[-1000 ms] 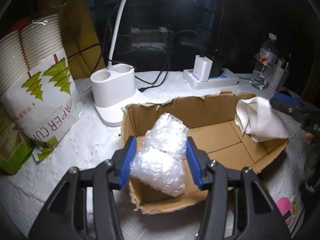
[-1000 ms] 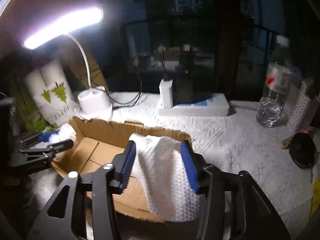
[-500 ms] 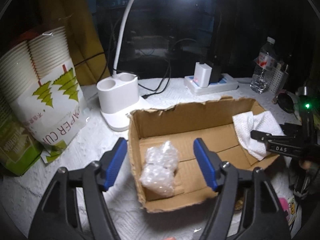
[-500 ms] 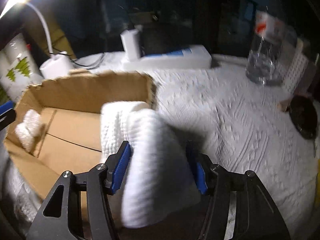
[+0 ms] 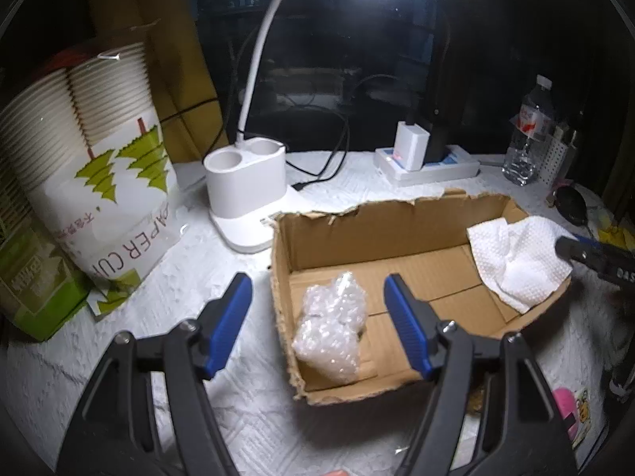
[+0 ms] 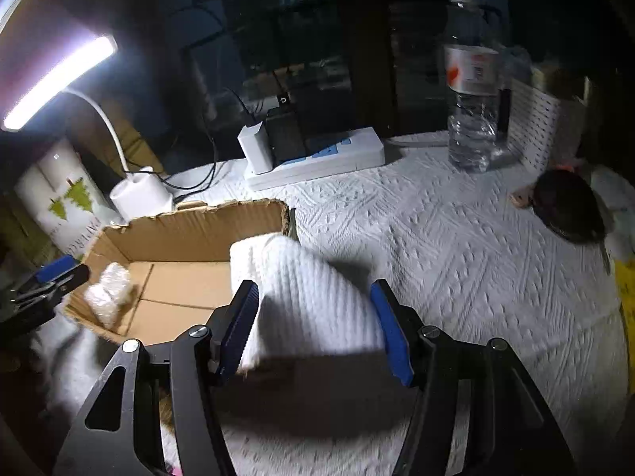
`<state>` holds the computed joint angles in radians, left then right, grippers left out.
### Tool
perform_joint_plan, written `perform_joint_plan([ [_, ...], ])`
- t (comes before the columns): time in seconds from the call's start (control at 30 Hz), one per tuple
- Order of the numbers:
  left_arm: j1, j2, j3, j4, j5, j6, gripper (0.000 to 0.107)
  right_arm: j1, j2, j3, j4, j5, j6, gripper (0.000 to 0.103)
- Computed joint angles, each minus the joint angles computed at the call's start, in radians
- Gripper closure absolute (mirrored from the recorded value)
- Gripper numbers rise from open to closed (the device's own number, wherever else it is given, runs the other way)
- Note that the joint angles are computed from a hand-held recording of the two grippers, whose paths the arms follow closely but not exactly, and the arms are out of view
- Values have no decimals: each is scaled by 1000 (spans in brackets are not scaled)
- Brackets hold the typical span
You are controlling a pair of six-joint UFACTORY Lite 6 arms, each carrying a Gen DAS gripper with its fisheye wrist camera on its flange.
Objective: Organize soft objects
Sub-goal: 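Open both tools to release bubble wrap and towel in the box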
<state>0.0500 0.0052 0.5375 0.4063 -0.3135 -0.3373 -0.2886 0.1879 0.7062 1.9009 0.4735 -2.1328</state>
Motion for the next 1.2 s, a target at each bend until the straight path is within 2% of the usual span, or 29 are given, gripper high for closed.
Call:
perform_joint_plan([
  [0.13,12,-27,-20,42,1,-39,37,-51,61,12,-120,66,137,41],
  [0.2,15,-44,-32,55,4,-48,37,-75,62,2,-111,116,146,44],
  [0.23,14,-50,-34,58,5,-50,37,-79,36,-20,-67,135,104,50],
  [0.27,18,-61,-41,71,6,-61,37,-77,7,-40,-37,139,74,66],
  [0.37,27,-83,-55,100,3,-88,37,-49,-83,-82,28,132,18,94],
  [0.47,37,-94,-63,135,-2,-119,37,10,-139,-99,52,107,-15,95],
  [0.57,46,-99,-68,176,-9,-152,37,100,-113,-78,114,24,-70,96],
  [0.7,65,-106,-74,228,-20,-192,37,209,-2,-11,107,-93,-74,96],
  [0.83,97,-99,-71,282,-37,-232,37,265,7,-20,233,-153,-190,96],
  [0.9,109,-89,-65,305,-44,-249,36,265,2,-20,218,-162,-165,92],
  [1.0,116,-93,-68,334,-49,-271,36,245,-30,-34,80,-144,-42,76],
  [1.07,118,-102,-71,349,-50,-283,37,233,-90,-73,14,-129,4,60],
  [1.13,121,-114,-75,370,-50,-304,37,230,-165,-115,-29,-132,36,51],
  [1.2,119,-130,-84,382,-49,-319,36,216,-219,-146,-81,-122,80,50],
])
